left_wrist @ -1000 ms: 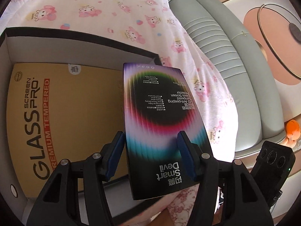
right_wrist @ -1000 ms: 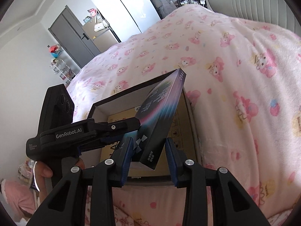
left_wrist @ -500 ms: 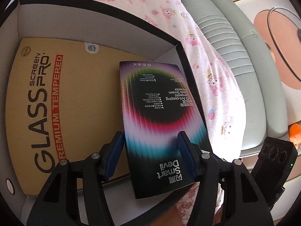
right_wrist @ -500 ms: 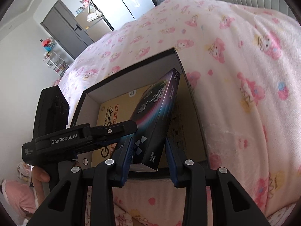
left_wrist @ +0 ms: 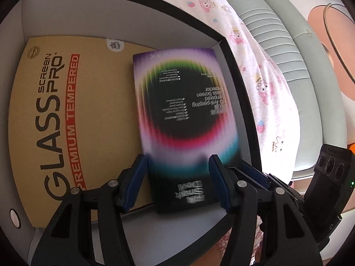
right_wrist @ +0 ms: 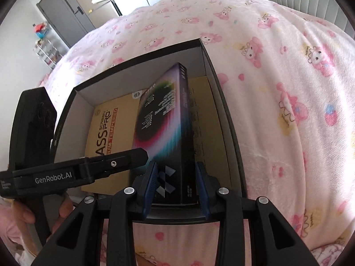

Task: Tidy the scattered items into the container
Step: 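Carry the black box over the open black box and lower it inside, then open the left gripper to release the box and withdraw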

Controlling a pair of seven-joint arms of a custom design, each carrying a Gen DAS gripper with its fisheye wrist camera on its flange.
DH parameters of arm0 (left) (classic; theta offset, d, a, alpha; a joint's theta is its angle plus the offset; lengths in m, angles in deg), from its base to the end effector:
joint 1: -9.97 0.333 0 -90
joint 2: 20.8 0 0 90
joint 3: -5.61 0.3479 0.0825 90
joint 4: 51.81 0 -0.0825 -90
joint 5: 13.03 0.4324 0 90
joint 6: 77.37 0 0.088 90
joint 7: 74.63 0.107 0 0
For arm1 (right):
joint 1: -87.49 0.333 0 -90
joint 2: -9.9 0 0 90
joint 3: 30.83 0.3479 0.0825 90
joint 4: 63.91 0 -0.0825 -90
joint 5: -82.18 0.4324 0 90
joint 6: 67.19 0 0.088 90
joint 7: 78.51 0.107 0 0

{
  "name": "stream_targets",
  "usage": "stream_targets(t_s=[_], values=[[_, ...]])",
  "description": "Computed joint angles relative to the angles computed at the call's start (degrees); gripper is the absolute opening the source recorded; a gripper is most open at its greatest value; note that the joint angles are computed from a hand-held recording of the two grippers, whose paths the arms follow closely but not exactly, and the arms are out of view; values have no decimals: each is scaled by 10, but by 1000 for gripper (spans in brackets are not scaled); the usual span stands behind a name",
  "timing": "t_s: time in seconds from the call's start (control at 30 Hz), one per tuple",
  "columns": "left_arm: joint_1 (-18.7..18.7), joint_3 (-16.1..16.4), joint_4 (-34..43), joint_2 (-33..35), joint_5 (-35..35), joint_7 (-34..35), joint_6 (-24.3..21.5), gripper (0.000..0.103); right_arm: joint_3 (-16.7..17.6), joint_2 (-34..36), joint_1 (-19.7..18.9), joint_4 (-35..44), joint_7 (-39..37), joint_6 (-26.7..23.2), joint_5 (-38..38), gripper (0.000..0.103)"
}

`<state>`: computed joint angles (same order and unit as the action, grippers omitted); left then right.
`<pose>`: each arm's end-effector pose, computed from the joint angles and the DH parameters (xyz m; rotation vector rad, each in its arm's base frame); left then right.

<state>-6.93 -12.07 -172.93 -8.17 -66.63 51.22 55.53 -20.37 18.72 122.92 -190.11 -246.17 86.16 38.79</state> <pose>0.5022 -0.3601 0.3194 1.2347 -2.2073 0.6747 0.4106 0.4518 0.3389 -1.5092 2.1855 -0.2851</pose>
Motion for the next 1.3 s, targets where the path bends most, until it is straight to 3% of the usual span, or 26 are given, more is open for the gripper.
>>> stream_targets(t_s=[0.1, 0.13, 0.27, 0.3, 0.37, 0.4, 0.47, 0.53, 0.63, 0.73, 0.83, 1.0, 1.13, 1.27, 1.3], values=[[1, 3, -14, -14, -1, 3, 14, 56, -1, -9, 2, -6, 13, -1, -7, 31], [1, 4, -22, -22, 1, 6, 23, 49, -1, -15, 4, -5, 19, -14, -13, 31], [-3, 11, -37, -45, 23, -20, 55, 42, 3, -38, 9, -7, 46, -58, -58, 31], [-8, 12, -39, -51, 45, -32, 75, 42, 6, -44, 9, -9, 44, -71, -63, 31], [-29, 19, -41, -55, 151, -104, 130, 44, 10, -54, 5, -12, 36, -92, -66, 31], [-34, 22, -34, -50, 194, -134, 131, 48, 12, -59, 4, -13, 31, -105, -61, 31], [-30, 19, 2, -23, 216, -131, 68, 67, 14, -75, 0, -27, 42, -110, -69, 31], [-32, 18, 33, 3, 238, -143, 18, 67, 15, -89, -8, -42, 56, -99, -77, 31], [-39, 16, 50, 19, 262, -152, -9, 68, 16, -94, -19, -54, 56, -89, -73, 31], [-40, 9, 63, 26, 265, -130, -39, 62, 14, -94, -29, -66, 62, -65, -74, 31], [-47, 12, 66, 25, 279, -133, -43, 62, 13, -87, -34, -69, 64, -52, -77, 31], [-10, 16, 65, 17, 201, -94, -67, 62, 15, -87, -33, -66, 59, -59, -88, 31], [5, 27, 54, 5, 180, -94, -35, 48, 17, -91, -33, -54, 43, -46, -113, 31], [16, 30, 60, 14, 171, -101, -61, 28, 14, -54, -34, -21, -12, -10, -85, 31], [15, 30, 60, 14, 176, -100, -61, 28, 14, -42, -33, -12, -34, -7, -65, 31]])
